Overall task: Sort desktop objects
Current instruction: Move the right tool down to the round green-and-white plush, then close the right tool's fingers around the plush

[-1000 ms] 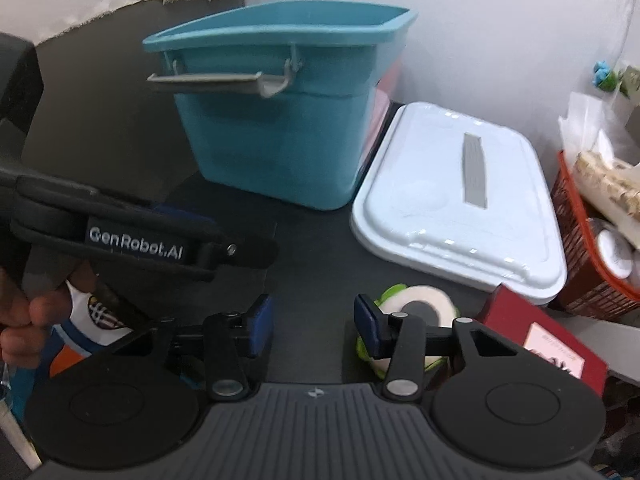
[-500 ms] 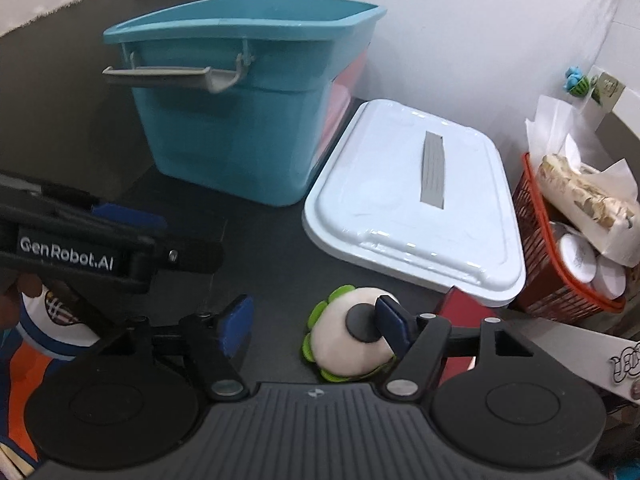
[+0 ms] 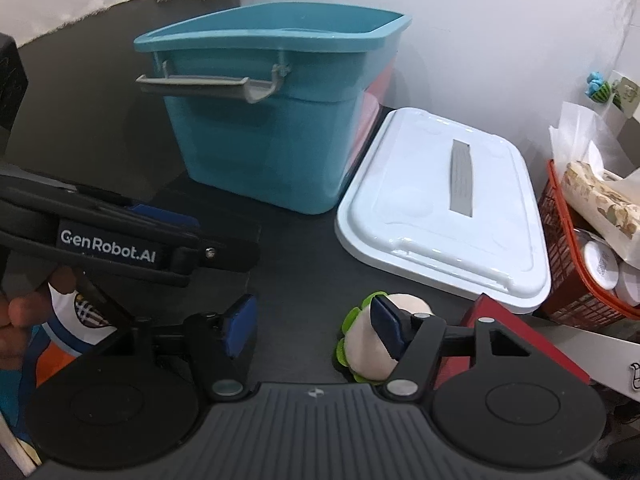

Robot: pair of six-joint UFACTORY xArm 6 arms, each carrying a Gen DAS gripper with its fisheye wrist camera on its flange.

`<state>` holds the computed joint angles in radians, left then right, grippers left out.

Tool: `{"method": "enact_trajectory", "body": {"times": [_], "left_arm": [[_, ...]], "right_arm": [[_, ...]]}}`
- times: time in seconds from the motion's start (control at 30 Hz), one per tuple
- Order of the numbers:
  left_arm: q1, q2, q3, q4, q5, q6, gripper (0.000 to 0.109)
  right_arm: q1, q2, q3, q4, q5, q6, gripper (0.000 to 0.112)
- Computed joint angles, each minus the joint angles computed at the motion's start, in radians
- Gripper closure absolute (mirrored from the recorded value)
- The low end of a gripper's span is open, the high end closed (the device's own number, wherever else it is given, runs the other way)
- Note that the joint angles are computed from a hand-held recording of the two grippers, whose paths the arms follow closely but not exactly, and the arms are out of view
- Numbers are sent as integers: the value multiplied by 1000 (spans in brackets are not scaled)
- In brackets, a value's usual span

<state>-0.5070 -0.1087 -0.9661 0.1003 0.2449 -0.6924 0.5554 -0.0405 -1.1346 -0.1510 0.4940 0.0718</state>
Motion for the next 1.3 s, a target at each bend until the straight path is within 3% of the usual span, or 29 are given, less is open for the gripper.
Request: {"method": "enact_trajectory", "body": {"times": [0.3, 0.53, 0.63, 0.7, 0.9, 1.13, 1.3], "left_arm": [[-6, 4, -1, -38, -9, 40, 40], [-8, 12, 1, -94, -22, 83, 40], [-10, 11, 4, -118, -29, 104, 40], [-11, 10, 3, -124, -31, 108, 40], [-12, 11, 1, -123, -30, 103, 40], [-9, 2, 7, -105, -34, 84, 40], [-5, 0, 8, -96, -37, 71, 40]], "right_arm": [[-3, -6, -7, -86, 20, 74, 45], [-10, 20, -45, -247, 72, 193, 44], [-15, 34, -60, -223, 89, 180, 46], [-18, 44, -68, -214, 102, 173, 54], [-30, 52, -69, -179, 100, 152, 67], [-22, 35, -46, -55, 50, 53, 68], [-9, 38, -47, -72, 53, 64, 65]]}}
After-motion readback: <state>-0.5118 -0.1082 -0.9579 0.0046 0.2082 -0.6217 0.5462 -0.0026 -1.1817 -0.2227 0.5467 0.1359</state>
